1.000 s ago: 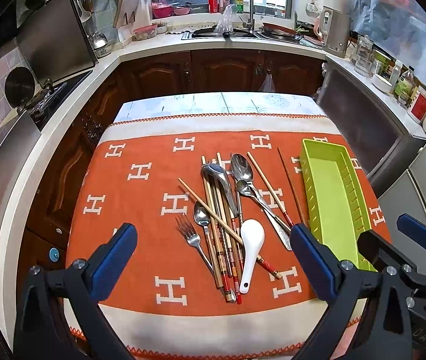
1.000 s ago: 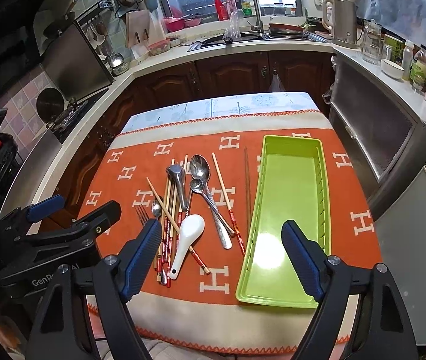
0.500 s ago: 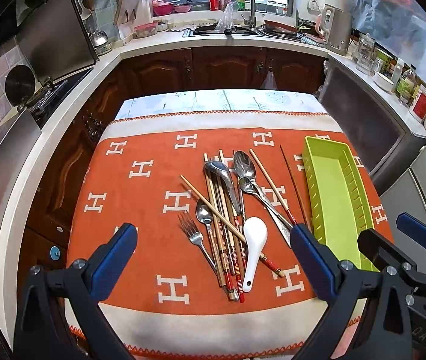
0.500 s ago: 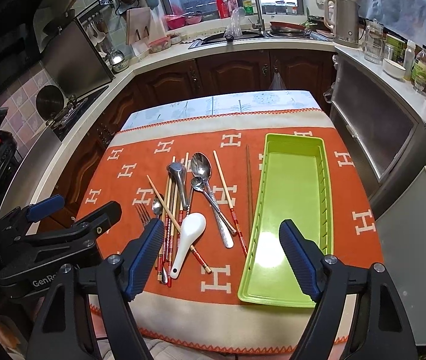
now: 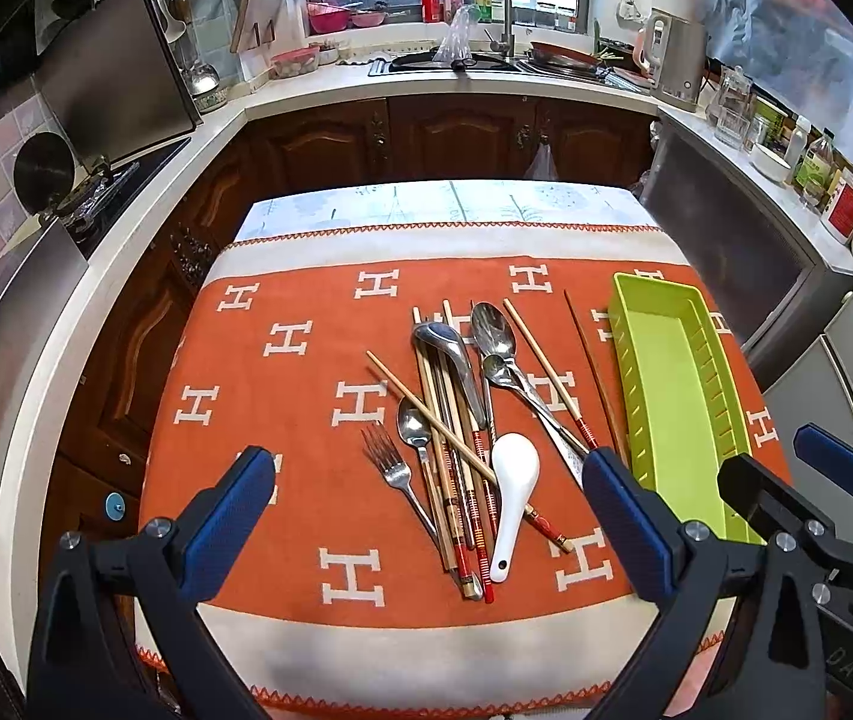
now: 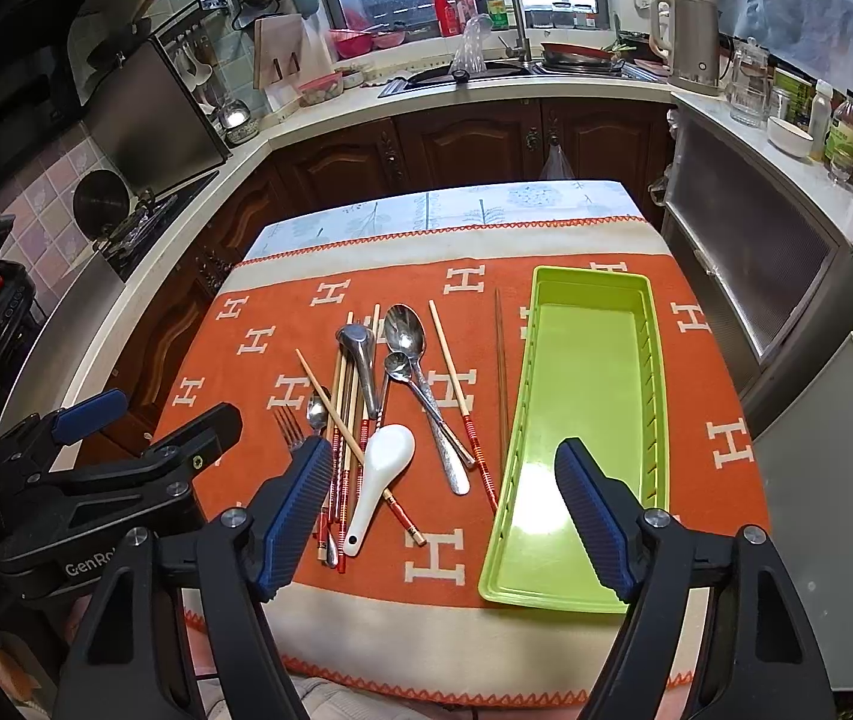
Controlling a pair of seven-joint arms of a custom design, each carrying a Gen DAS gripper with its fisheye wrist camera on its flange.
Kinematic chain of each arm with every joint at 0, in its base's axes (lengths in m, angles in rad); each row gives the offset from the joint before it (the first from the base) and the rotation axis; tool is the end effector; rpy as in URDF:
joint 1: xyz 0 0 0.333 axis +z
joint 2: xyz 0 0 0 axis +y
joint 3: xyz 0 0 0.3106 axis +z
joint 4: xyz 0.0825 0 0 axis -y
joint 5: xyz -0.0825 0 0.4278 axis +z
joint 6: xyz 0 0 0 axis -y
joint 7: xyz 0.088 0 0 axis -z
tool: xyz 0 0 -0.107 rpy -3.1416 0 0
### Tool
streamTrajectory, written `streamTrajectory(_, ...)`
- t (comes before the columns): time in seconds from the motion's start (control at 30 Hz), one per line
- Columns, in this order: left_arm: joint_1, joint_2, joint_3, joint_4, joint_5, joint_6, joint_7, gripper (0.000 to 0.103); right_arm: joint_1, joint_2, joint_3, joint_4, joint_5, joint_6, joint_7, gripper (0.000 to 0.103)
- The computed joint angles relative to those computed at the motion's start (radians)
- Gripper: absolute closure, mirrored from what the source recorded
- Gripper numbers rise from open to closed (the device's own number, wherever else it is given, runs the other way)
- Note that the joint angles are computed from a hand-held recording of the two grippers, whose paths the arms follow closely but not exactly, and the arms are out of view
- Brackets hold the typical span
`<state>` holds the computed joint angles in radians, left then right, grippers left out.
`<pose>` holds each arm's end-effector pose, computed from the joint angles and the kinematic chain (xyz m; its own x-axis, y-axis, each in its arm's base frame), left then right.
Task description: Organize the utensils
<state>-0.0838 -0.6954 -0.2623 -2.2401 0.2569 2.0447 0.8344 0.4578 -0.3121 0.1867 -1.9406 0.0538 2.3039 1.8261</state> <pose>0.3951 -0.1591 0.6586 0.3450 -0.9384 -0.0200 -0.7616 -0.2675 -0.5902 0.4320 0.3448 0.6797 0.4125 -0.8979 -0.1537 -0.7597 -0.2460 -0.6020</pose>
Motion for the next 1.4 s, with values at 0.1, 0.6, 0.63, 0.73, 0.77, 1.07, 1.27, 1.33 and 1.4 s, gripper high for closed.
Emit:
streamTrajectory(0.1, 0.0, -0.003, -0.002, 0.003, 0.003, -0.008, 0.0, 0.002, 0.0, 0.0, 0.0, 0.001, 0.0, -0.001, 0.0, 0.025)
streamTrajectory(0.6, -0.008, -0.01, 0.01, 0.004, -0.019, -0.022, 0.01, 0.001, 0.005, -0.002, 0.005, 0.0, -0.005, -0.002, 0.001, 0.025)
streamTrajectory(0.63, -0.007, -0.011, 0.01, 0.002, -0.02, -0.024, 0.01, 0.001, 0.006, -0.002, 0.004, -0.001, -0.003, -0.002, 0.0, 0.025)
streamTrajectory(0.73, 0.0, 0.001, 0.001, 0.012, -0.004, -0.04, 0.018, 0.001, 0.011, 0.003, 0.0, 0.007, 0.009, -0.012, -0.013, 0.031)
streamTrajectory(0.77, 0.001, 0.001, -0.001, 0.014, 0.004, -0.041, 0.021, 0.001, 0.011, 0.006, -0.002, 0.011, 0.013, -0.016, -0.017, 0.031)
streamTrajectory(1.07, 0.025, -0.03, 0.049, -0.014, 0.016, 0.002, 0.077, 0.001, 0.008, 0.105, -0.013, 0.116, 0.04, -0.049, -0.062, 0.038)
streamTrajectory(1.27, 0.045, -0.023, 0.104, -0.056, -0.049, 0.004, 0.159, 0.005, 0.015, 0.22, -0.013, 0.23, 0.059, -0.079, -0.119, 0.041)
streamTrajectory(1.33, 0.044, -0.017, 0.133, -0.081, -0.1, 0.006, 0.179, 0.01, 0.019, 0.261, -0.012, 0.265, 0.069, -0.093, -0.134, 0.041)
streamTrajectory(1.4, 0.038, -0.012, 0.161, -0.109, -0.166, 0.015, 0.199, 0.017, 0.024, 0.3, -0.009, 0.291, 0.079, -0.1, -0.138, 0.042)
